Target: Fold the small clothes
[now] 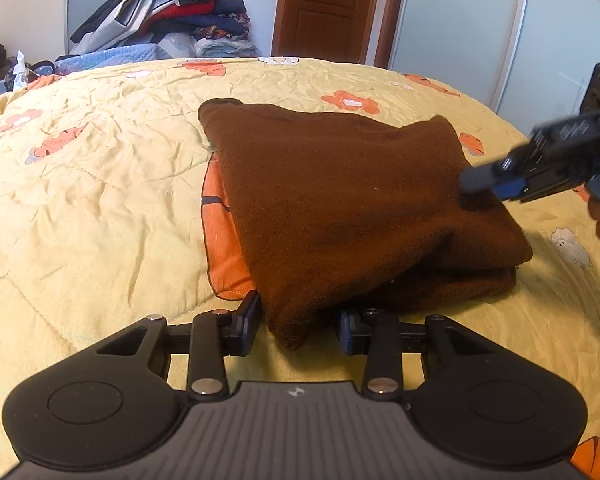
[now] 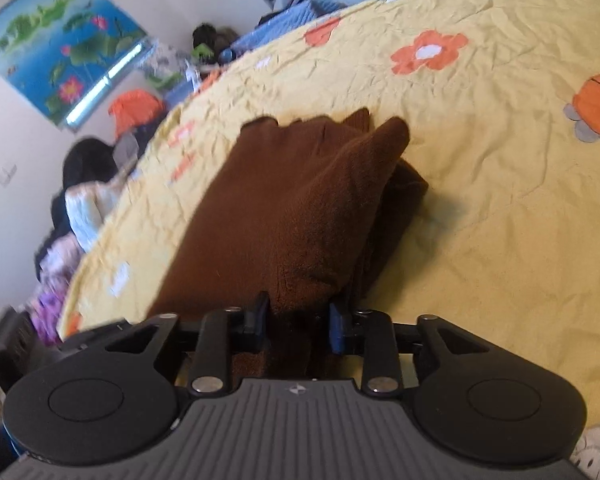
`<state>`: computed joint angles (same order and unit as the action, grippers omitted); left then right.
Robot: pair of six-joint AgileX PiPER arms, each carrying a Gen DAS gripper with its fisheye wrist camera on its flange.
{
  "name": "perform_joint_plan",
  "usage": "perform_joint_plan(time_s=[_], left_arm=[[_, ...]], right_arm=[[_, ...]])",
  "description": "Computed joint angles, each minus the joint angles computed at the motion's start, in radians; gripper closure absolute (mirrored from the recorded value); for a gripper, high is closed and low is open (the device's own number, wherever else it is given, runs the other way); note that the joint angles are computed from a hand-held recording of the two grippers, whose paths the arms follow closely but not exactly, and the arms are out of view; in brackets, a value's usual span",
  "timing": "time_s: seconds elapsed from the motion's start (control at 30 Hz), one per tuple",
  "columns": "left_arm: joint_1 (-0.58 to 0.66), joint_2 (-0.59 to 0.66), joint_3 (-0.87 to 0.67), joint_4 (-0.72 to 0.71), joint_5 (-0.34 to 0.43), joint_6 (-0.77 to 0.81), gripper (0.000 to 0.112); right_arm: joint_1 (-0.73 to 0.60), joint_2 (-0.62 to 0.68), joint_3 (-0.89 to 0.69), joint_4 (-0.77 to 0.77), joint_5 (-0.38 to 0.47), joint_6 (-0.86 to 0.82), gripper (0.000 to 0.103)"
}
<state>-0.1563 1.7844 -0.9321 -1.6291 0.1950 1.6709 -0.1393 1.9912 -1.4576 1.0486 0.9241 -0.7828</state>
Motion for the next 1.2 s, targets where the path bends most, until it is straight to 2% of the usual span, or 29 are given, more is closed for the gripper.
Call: perform_joint_plan(time_s=[0.07, 0.17, 0.23, 0.27, 0.3, 0.33, 0.4, 0.47, 0.5, 0.53, 0.57, 0.6, 0.63, 0.67, 0.7, 0.73, 0.77, 0.83, 0.97, 1.0, 1.03, 1.07, 1.1, 1.13, 1.2], left_arm=[[-0.001, 0.001, 0.0, -0.004, -0.001, 0.008, 0.075], [-0.001, 0.005, -0.004, -0.007, -0.002, 0.007, 0.075], [-0.005, 0.005, -0.004, -0.013, -0.008, 0.01, 0.075], [-0.007, 0.005, -0.003, -0.019, -0.009, 0.015, 0.075], [-0.006, 0.004, -0.002, -0.017, -0.009, 0.015, 0.075], [-0.005, 0.002, 0.0, -0.008, -0.009, 0.007, 0.075], [-0.002, -0.006, 0.002, 0.049, -0.007, -0.05, 0.074], [0.015, -0.022, 0.016, 0.07, 0.015, -0.068, 0.074], [0.033, -0.029, 0.026, 0.074, 0.041, -0.072, 0.074], [0.057, -0.034, 0.031, 0.098, 0.077, -0.101, 0.072], [0.093, -0.039, 0.036, 0.123, 0.126, -0.141, 0.065], [0.134, -0.042, 0.036, 0.156, 0.178, -0.195, 0.062], [0.173, -0.044, 0.036, 0.169, 0.226, -0.231, 0.051], [0.224, -0.043, 0.036, 0.171, 0.287, -0.266, 0.04], [0.272, -0.035, 0.03, 0.169, 0.35, -0.305, 0.037], [0.316, -0.018, 0.015, 0.171, 0.414, -0.356, 0.037], [0.355, 0.012, -0.015, 0.185, 0.482, -0.43, 0.037], [0.392, 0.074, -0.079, 0.196, 0.581, -0.531, 0.037], [0.346, 0.208, -0.259, 0.277, 0.678, -0.694, 0.039], [0.315, 0.232, -0.294, 0.301, 0.662, -0.729, 0.046], [0.292, 0.246, -0.329, 0.349, 0.649, -0.782, 0.073], [0.271, 0.255, -0.358, 0.403, 0.64, -0.841, 0.086], [0.261, 0.244, -0.357, 0.424, 0.625, -0.86, 0.087], [0.266, 0.219, -0.343, 0.432, 0.628, -0.839, 0.093], [0.28, 0.157, -0.288, 0.434, 0.606, -0.759, 0.094]], right_arm=[[-0.001, -0.038, 0.039, 0.025, -0.021, -0.024, 0.042], [0.015, -0.055, 0.047, 0.016, -0.02, -0.047, 0.042], [0.048, -0.04, 0.023, -0.051, -0.04, -0.021, 0.047], [0.067, -0.022, -0.001, -0.098, -0.047, 0.004, 0.054], [0.089, -0.008, -0.019, -0.146, -0.068, 0.017, 0.065], [0.103, 0.006, -0.034, -0.179, -0.09, 0.013, 0.068], [0.093, 0.034, -0.089, -0.18, -0.067, 0.009, 0.076], [0.086, 0.032, -0.115, -0.178, -0.088, -0.007, 0.076], [0.082, 0.04, -0.134, -0.18, -0.076, -0.002, 0.076], [0.078, 0.067, -0.178, -0.208, -0.027, 0.032, 0.075], [0.085, 0.089, -0.216, -0.264, 0.022, 0.081, 0.073], [0.09, 0.086, -0.214, -0.295, 0.034, 0.096, 0.068], [0.085, 0.06, -0.182, -0.287, 0.032, 0.088, 0.062], [0.071, 0.032, -0.145, -0.259, 0.034, 0.086, 0.041], [0.048, -0.004, -0.089, -0.205, 0.022, 0.064, 0.016], [0.018, -0.046, -0.016, -0.118, 0.002, 0.009, 0.011], [-0.015, -0.068, 0.035, -0.035, 0.015, -0.038, 0.01], [-0.061, -0.053, 0.06, 0.043, 0.095, -0.049, 0.013], [-0.026, -0.002, 0.041, -0.05, 0.09, 0.049, 0.025], [-0.024, 0.01, 0.046, -0.012, 0.106, 0.021, 0.034], [-0.007, 0.041, 0.018, -0.012, 0.138, 0.033, 0.044], [0.012, 0.048, 0.003, -0.05, 0.136, 0.051, 0.073], [0.032, 0.041, -0.004, -0.093, 0.124, 0.046, 0.077], [0.041, 0.024, 0.001, -0.116, 0.115, 0.029, 0.077], [0.039, -0.012, 0.014, -0.134, 0.117, -0.005, 0.078]])
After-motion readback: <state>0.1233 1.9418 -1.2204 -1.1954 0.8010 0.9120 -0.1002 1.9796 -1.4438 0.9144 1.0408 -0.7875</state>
